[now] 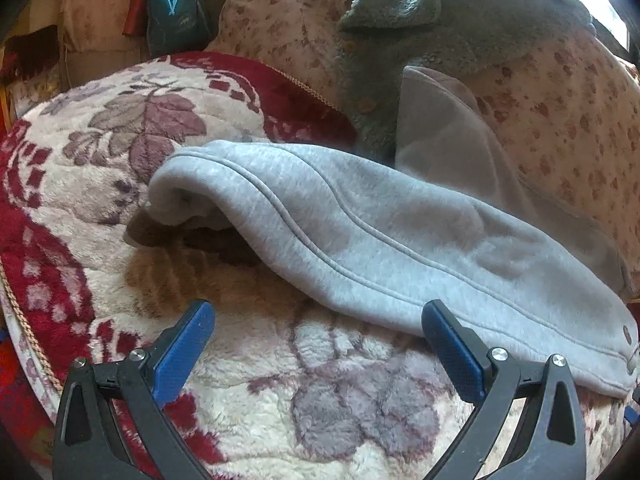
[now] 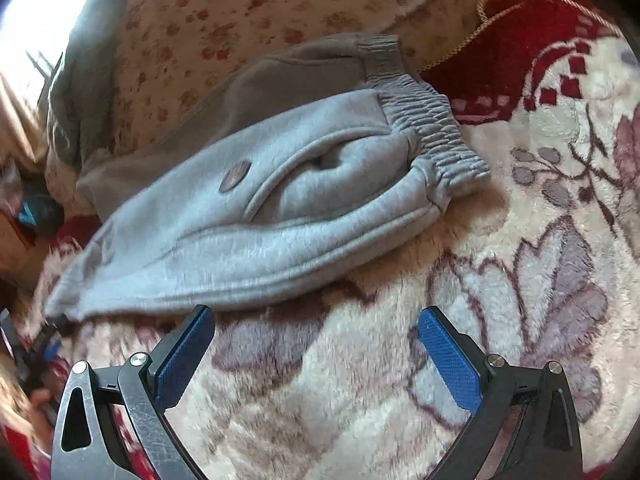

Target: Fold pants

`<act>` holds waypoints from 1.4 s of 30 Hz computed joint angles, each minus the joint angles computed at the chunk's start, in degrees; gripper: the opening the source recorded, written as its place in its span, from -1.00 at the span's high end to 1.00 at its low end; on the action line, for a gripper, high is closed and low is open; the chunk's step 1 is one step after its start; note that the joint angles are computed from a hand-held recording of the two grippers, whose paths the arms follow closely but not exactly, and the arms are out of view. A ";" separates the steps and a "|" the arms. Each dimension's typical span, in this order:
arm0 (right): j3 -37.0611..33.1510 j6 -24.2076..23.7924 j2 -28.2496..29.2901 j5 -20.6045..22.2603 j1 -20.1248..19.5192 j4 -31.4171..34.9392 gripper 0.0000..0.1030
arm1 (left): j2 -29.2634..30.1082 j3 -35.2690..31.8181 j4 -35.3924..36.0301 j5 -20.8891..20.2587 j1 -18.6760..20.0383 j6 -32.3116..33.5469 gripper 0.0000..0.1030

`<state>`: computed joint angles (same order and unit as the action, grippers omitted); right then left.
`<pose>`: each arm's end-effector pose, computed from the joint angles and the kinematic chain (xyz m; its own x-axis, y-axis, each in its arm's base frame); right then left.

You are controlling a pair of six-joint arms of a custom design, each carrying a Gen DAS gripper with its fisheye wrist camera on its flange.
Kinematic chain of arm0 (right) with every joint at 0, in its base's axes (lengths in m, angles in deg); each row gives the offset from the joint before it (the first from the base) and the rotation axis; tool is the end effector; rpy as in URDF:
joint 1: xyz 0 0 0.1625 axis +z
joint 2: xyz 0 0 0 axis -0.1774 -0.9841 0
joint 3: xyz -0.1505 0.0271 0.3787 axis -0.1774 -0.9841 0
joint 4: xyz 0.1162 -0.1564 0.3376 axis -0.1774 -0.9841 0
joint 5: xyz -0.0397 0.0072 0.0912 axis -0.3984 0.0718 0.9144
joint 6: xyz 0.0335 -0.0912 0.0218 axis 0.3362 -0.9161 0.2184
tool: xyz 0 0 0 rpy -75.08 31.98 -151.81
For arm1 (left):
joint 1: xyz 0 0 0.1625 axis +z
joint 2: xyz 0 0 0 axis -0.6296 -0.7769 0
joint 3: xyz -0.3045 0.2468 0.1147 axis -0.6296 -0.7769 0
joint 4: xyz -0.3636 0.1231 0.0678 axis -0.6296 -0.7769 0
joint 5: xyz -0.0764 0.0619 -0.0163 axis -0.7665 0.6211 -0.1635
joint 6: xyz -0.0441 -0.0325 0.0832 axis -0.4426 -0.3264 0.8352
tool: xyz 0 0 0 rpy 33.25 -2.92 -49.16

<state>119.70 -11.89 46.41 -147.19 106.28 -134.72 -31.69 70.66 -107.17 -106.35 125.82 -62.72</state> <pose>0.1688 -0.7185 0.0016 -0.9304 0.1468 0.3359 -0.0780 0.8159 -0.5728 0.1592 -0.7213 0.3389 -0.7442 -0.3690 -0.5567 0.2334 0.6373 -0.7344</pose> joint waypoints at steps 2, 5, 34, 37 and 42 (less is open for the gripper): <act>-1.10 0.71 0.36 0.92 -0.45 0.11 -1.00 | 0.77 -1.60 1.27 -0.79 0.43 -0.82 -1.00; -3.25 1.31 1.25 3.03 -1.25 -0.18 -1.00 | 2.38 -4.63 3.25 -0.84 0.95 -2.01 -1.00; 5.97 -4.70 -6.62 15.41 -2.31 -9.24 0.63 | -4.51 -0.05 8.03 -14.33 0.42 -2.42 0.83; 10.66 -5.94 -9.77 15.91 -1.96 -11.02 0.65 | -7.57 4.06 7.61 -15.38 -0.08 -2.25 0.83; 19.39 -7.61 -15.14 15.93 -1.37 -14.03 0.65 | -12.36 11.56 6.92 -15.77 -0.50 -1.19 0.83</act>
